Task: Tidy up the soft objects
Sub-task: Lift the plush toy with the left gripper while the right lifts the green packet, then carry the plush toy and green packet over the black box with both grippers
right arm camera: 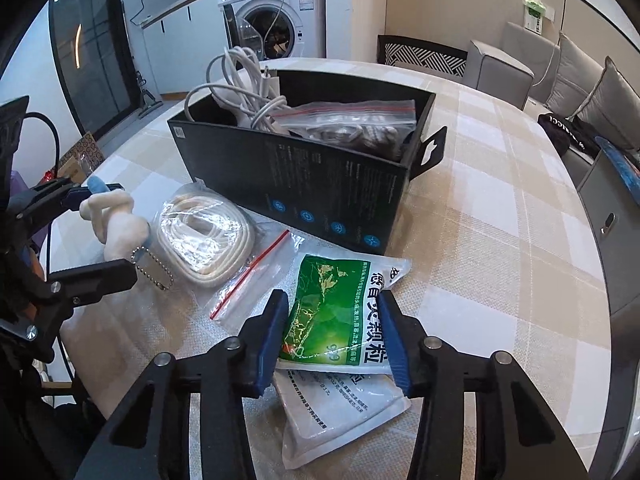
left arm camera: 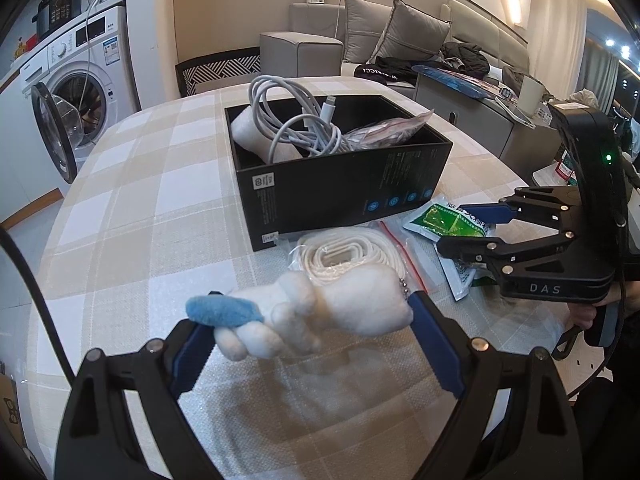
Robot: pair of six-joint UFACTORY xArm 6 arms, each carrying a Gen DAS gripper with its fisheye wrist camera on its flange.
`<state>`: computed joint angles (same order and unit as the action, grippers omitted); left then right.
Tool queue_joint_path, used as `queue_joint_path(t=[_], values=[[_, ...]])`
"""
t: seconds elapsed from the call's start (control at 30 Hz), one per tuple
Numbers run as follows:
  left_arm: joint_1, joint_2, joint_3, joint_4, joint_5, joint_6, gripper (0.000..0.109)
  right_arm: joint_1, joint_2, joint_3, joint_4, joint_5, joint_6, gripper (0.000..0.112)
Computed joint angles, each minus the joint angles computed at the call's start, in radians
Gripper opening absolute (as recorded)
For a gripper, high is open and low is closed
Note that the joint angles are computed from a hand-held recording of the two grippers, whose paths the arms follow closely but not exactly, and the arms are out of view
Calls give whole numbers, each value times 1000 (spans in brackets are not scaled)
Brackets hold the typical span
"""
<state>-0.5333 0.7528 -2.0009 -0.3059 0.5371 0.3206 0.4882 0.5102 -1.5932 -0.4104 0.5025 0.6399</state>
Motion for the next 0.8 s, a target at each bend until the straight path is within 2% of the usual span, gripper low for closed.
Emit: queue_joint_path(t=[0.37, 0.8], values=[[-4, -17, 15, -4, -35, -5, 91, -13, -104, 147, -97, -138, 102, 46], [8, -14, -33, 12, -94, -55, 91, -33, -180, 182, -313, -268, 290, 46]])
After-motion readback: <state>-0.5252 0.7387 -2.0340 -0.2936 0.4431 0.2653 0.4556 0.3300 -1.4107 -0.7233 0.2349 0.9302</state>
